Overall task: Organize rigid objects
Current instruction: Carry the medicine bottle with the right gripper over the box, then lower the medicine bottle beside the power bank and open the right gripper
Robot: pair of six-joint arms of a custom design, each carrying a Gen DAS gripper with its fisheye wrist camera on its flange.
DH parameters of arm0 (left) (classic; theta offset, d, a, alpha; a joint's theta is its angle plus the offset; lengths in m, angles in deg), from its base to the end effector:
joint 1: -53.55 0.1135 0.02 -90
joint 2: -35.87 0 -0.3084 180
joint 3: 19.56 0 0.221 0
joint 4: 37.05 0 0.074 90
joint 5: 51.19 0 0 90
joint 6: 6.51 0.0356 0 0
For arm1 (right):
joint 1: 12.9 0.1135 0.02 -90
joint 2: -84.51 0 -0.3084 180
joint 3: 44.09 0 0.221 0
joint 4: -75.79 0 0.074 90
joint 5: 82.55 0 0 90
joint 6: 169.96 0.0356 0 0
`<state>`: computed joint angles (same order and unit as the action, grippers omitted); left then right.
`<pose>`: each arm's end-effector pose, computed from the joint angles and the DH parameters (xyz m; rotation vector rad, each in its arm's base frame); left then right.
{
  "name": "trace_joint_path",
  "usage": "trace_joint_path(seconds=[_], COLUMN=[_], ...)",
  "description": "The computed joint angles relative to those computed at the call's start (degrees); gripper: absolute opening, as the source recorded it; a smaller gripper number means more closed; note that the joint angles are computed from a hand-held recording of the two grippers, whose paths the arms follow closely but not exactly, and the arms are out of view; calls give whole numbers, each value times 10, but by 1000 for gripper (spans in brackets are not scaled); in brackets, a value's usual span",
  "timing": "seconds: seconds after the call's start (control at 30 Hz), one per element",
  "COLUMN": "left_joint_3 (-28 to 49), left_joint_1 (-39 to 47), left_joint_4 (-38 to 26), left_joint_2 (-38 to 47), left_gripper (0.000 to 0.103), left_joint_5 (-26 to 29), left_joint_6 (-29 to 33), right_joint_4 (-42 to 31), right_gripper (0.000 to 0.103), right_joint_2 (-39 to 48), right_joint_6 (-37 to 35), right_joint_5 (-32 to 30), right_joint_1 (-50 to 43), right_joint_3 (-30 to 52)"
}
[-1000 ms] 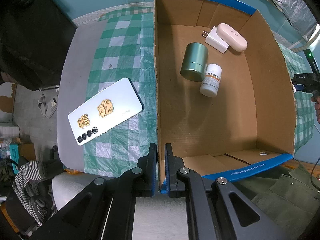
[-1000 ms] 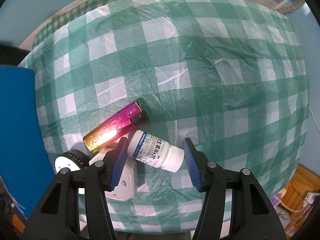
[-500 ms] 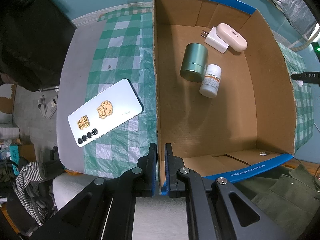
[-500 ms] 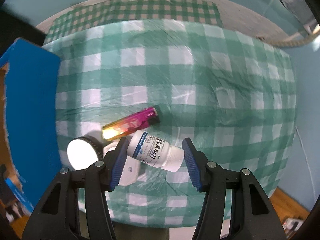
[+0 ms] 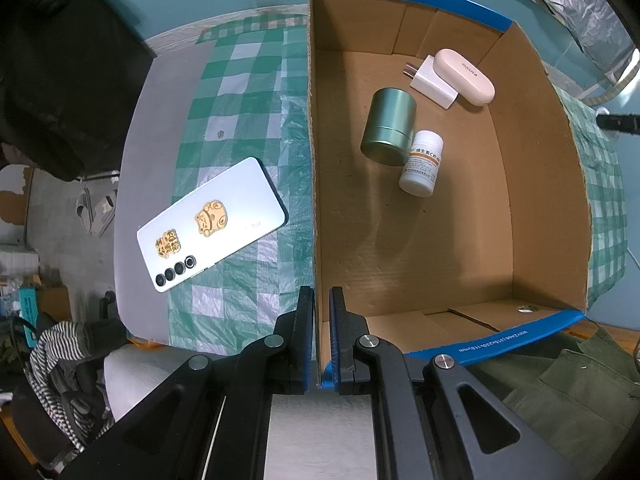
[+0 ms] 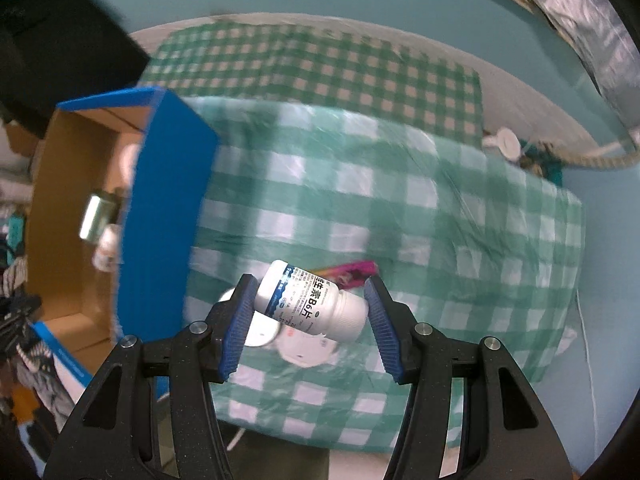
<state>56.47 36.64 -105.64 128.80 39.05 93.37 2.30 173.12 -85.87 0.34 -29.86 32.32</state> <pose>0.2447 -0.0746 0.2480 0.7099 2.9799 -0.0138 0.2277 -0.0648 0.2661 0.2855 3.0256 0.1624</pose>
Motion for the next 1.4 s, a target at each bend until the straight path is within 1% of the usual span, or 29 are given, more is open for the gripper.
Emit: trace_joint_path(seconds=[0.17,0.33,0.63,0.97,1.2,1.4], left_joint_3=[0,0,-2,-11,-12,-12], left_joint_1=[0,0,1,9,10,13], left_joint_4=[0,0,-1,0,-1,-1], left_joint_2=[0,0,-2,-14,-15,-16], left_gripper=[7,7,7,7,7,7], left_joint_5=[0,0,1,4,5,6], left_joint_6=[0,1,0,-1,0,1], right_joint_4=[-23,-40,-44,-25,-7,10], right_gripper=[56,56,56,56,56,56], right_joint_2=[10,21,60,109,133,138], right_joint_6=[17,30,49,50,38,36], right_joint_5=[-10,-6,8,28,23,39], right_joint_1=[58,121,222,298,312,315], right_joint_3=[55,101,164,169,156,145])
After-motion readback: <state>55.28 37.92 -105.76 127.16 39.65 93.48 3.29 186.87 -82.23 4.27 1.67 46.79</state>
